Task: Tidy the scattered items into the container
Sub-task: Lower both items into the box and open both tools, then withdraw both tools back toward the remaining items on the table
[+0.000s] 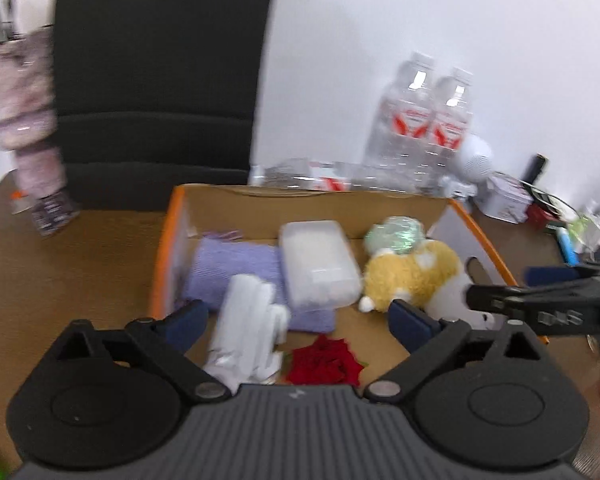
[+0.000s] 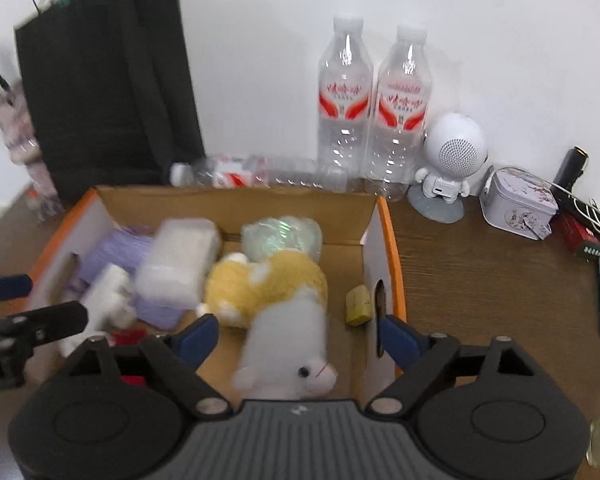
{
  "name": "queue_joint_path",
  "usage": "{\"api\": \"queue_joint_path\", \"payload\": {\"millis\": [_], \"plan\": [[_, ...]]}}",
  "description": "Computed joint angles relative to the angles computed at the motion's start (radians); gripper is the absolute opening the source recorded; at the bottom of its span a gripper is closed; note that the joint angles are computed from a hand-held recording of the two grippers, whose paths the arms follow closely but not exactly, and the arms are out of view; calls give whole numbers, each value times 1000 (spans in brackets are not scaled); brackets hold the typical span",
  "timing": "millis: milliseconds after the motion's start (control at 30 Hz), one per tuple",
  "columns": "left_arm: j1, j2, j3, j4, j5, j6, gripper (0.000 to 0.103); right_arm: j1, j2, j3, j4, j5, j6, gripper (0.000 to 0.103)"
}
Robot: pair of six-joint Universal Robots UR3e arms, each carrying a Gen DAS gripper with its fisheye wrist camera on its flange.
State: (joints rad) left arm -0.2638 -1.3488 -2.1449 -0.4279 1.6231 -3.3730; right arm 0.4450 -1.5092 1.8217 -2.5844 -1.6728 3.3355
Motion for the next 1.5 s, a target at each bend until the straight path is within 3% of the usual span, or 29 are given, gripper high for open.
{"api": "queue_joint_path", "payload": {"millis": [100,200,300,400,467,600,700,800,933,1033,1100,1400,1500], "plan": [[-98,61,-37,7,178,-40,103,54,-92,85,-36,-12,53,90],[-240,81,-82,49,413,-60,103,126,-183,233,-155,-59,88,91],[-364,133,-139,47,596,-76,103,185,-265,391,-264,-205,169,91],[-487,241,-239,12,726,-190,103,288,-347,496,-229,-388,350,91],[-556,331,-327,-14,733,-294,103,427,-364,579,-294,-471,441,91],[-668,414,-456,-64,620,-518,103,751,-145,640,-487,-631,598,92],[-921,227,-452,-76,765,-770,103,871,-34,581,-394,-689,711,92],[-1056,106,-394,-192,829,-901,103,918,62,497,-316,-723,728,92],[-1091,86,-371,-264,833,-954,103,906,103,472,-328,-680,709,92],[-1078,94,-392,-241,828,-962,103,886,102,488,-340,-656,721,93],[-1059,95,-406,-214,814,-943,103,877,100,500,-342,-652,741,102],[-1024,79,-484,-84,772,-928,103,883,119,539,-419,-654,767,103],[-1028,71,-467,-111,776,-942,103,891,114,542,-415,-655,772,103]]}}
